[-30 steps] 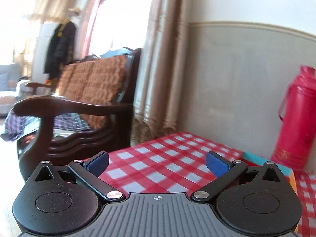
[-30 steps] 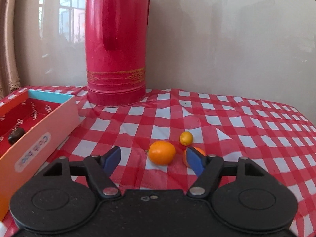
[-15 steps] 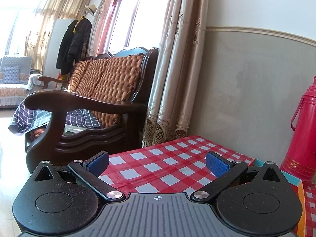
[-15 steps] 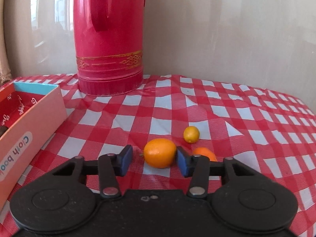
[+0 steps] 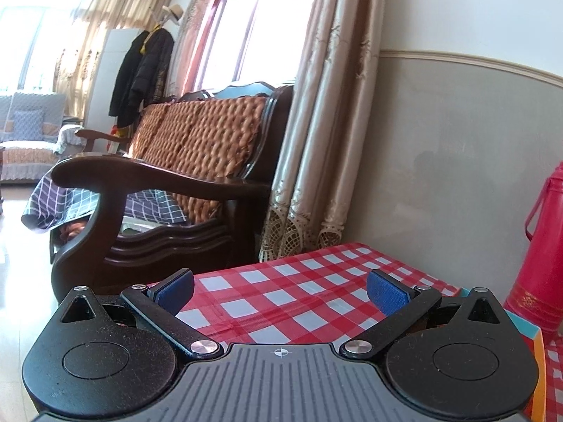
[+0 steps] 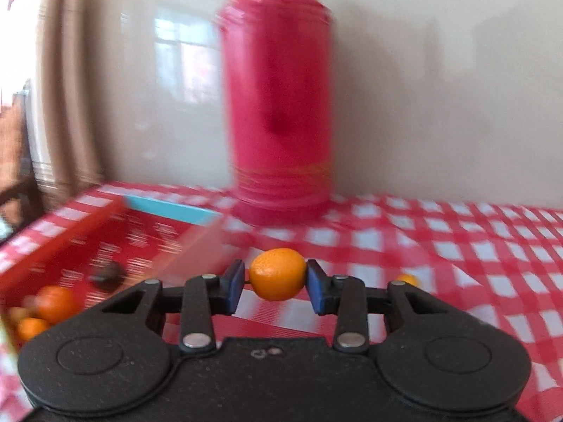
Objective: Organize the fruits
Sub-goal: 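Carry the small orange into the box and open the right gripper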
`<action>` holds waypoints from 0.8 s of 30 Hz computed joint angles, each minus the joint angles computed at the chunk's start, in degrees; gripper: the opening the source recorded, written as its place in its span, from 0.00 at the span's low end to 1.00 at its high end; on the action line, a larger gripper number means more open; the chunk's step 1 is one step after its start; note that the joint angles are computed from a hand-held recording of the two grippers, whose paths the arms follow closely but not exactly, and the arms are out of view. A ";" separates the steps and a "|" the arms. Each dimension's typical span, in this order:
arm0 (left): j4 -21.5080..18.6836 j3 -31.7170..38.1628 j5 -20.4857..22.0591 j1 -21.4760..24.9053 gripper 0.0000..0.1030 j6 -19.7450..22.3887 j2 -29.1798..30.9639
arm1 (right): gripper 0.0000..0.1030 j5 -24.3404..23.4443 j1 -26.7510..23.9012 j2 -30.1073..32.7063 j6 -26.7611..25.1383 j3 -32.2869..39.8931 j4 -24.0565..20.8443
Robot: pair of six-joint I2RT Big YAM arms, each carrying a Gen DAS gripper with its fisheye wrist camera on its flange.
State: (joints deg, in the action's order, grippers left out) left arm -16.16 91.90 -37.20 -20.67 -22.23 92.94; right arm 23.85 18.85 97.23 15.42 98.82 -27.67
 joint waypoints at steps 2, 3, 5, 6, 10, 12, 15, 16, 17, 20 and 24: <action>-0.32 -0.26 -0.47 0.22 1.00 -1.04 -0.26 | 0.28 -2.01 1.36 -0.09 -2.27 0.20 1.78; -0.42 -0.48 -0.65 0.35 1.00 -1.50 -0.45 | 0.28 -3.52 2.04 0.07 -3.38 0.53 2.36; -0.27 -1.05 -1.10 0.64 1.00 -2.16 -0.85 | 0.28 -5.90 3.17 0.74 -5.23 1.59 2.63; -0.23 -1.31 -1.28 0.77 1.00 -2.46 -1.04 | 0.28 -6.71 3.67 1.21 -6.00 2.26 2.44; -0.88 -2.06 -1.34 1.62 1.00 -4.19 -1.66 | 0.28 -9.06 5.82 3.48 -7.85 5.63 -0.15; -1.37 -2.15 -1.30 2.03 1.00 -5.11 -1.78 | 0.28 -9.56 6.67 3.98 -8.24 6.40 -1.23; -1.68 -2.46 -1.14 2.53 1.00 -6.06 -2.05 | 0.29 -9.63 7.75 4.91 -9.15 7.86 -2.90; -1.78 -2.39 -1.06 2.66 1.00 -6.24 -2.02 | 0.30 -9.88 7.89 4.97 -9.23 7.96 -3.24; -1.80 -2.39 -1.00 2.74 1.00 -6.38 -2.00 | 0.30 -10.24 7.96 5.14 -9.25 8.27 -3.77; -1.79 -2.60 -0.79 2.87 1.00 -6.67 -2.13 | 0.39 -9.53 8.19 5.08 -9.54 8.09 -3.75; -1.46 -2.66 -0.43 2.72 1.00 -6.23 -2.07 | 0.68 -5.63 8.85 4.12 -10.18 6.68 -0.94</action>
State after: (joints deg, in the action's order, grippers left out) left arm -17.62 89.24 -37.63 -17.94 -28.46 90.87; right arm 18.22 27.69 101.35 5.24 105.50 -28.61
